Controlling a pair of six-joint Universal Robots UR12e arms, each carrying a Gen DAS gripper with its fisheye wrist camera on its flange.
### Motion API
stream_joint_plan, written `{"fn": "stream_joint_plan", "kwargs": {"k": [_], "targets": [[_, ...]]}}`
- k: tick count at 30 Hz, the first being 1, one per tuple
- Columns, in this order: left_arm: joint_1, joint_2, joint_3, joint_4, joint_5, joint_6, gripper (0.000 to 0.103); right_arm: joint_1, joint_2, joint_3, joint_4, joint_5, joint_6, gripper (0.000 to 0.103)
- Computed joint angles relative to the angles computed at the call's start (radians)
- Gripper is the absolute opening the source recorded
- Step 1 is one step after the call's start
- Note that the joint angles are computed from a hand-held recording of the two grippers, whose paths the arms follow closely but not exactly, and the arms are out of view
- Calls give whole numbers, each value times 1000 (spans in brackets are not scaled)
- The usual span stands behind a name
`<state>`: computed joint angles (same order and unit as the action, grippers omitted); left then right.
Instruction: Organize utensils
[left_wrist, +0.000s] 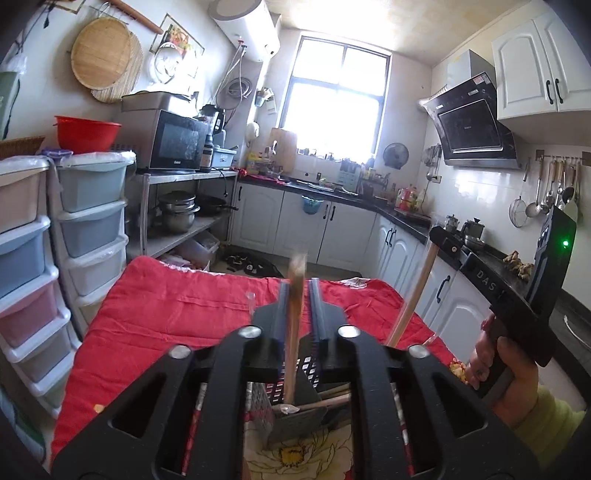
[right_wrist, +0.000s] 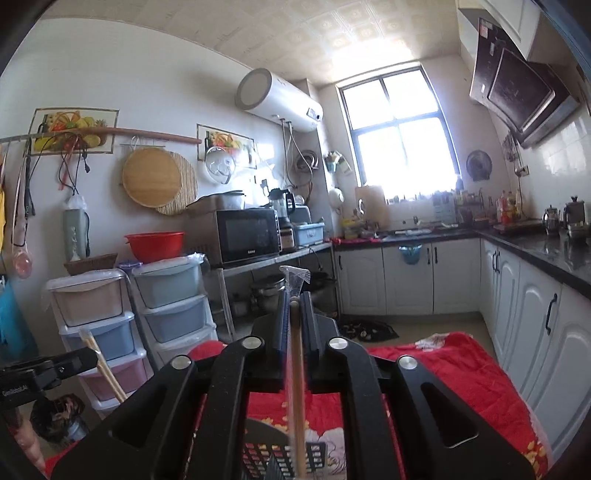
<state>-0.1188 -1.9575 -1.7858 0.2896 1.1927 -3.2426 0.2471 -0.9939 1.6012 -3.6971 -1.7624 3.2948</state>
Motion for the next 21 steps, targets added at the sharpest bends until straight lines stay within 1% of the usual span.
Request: {"fn": "stream_joint_plan", "kwargs": {"k": [1,2,5,7,8,10,13,14,16,18,21], "targets": [[-1,0,-1,-1,4,-1,27,-1,-4,9,-3,5,10,33],[-1,0,-2,0,7,-4,30,-3,-7,15,-9,13,17,36],[0,3,-6,-2,7,-14,35,-1,-18,31,-1,8,9,38],[1,8,-15,8,9,-29,51,-1,-31,50,5,4,15,42],[2,10,-18,15,8,-34,53,0,-37,60,8,-3,18,45],[2,15,-27,31,11,-39,67,3,-50,77,21,-21,16,48],[4,23,-42,50,12,-46,80,1,-72,111,30,-18,27,53],[5,26,-48,57,12,-50,82,0,-79,121,38,-18,29,54],[5,30,-60,70,16,-55,92,2,-94,144,58,-22,32,56],[6,35,-70,76,16,-56,92,1,-106,164,68,-11,31,61],[10,42,-90,83,8,-74,92,5,-123,196,89,-13,27,63]]}}
